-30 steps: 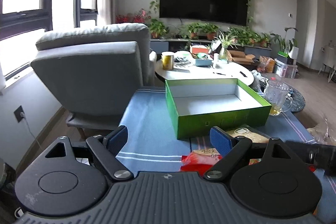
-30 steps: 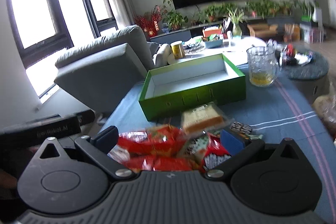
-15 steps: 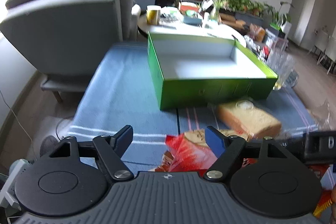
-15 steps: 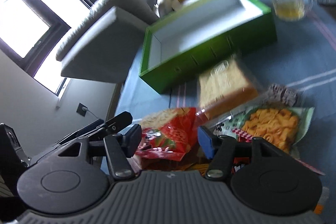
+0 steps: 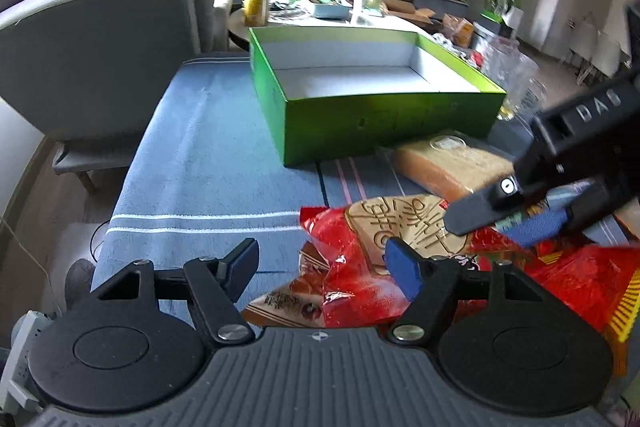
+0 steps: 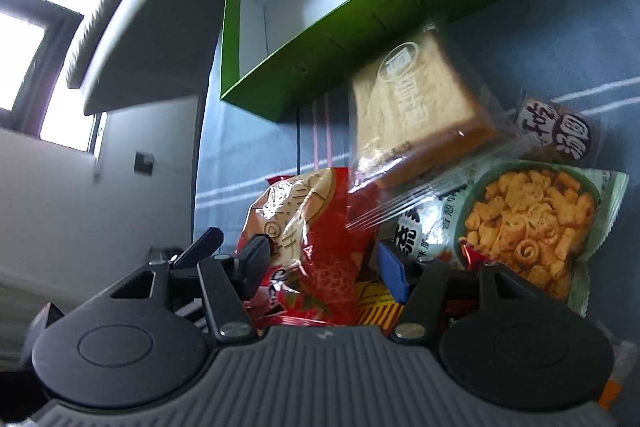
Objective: Organize snacks
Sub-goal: 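Reach the right gripper to the red-and-cream bread bag and grasp it, then carry the bread bag with the right gripper into the green box and release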
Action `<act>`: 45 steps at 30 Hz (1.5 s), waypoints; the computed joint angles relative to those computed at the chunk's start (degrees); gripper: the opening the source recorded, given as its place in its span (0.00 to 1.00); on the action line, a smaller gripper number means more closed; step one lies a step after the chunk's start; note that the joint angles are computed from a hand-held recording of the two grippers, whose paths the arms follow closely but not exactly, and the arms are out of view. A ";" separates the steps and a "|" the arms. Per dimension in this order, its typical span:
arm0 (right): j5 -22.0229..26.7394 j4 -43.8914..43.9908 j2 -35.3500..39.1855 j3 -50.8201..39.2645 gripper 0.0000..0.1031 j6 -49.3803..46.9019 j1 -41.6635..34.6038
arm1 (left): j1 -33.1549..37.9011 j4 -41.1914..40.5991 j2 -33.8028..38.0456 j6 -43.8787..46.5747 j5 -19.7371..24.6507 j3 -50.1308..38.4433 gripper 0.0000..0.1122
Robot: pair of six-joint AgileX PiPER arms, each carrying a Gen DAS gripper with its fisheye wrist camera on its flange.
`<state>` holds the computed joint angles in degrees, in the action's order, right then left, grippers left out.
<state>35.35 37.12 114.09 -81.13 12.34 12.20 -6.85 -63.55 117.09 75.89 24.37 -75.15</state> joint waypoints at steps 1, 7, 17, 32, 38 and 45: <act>2.44 -3.23 0.50 -2.35 0.72 0.86 0.24 | 0.15 1.52 0.33 -1.28 0.90 -0.82 0.60; 15.20 -3.66 6.63 -14.79 0.74 -1.07 -1.94 | 0.16 11.66 2.63 -9.87 5.69 -7.20 0.60; 14.23 -16.28 12.51 -21.15 0.73 14.83 2.53 | 0.90 13.87 7.67 -15.29 10.30 -13.70 0.55; 2.56 -6.07 4.96 -6.89 0.46 3.62 1.96 | 3.39 5.19 4.10 -4.74 17.29 -8.88 0.28; -1.64 -2.82 2.91 -3.84 0.46 1.24 3.14 | 4.76 1.69 1.26 -2.28 16.97 -6.11 0.28; -5.15 4.70 0.63 -4.96 0.46 -6.99 3.51 | 6.50 -7.90 -3.72 5.77 16.29 -4.98 0.29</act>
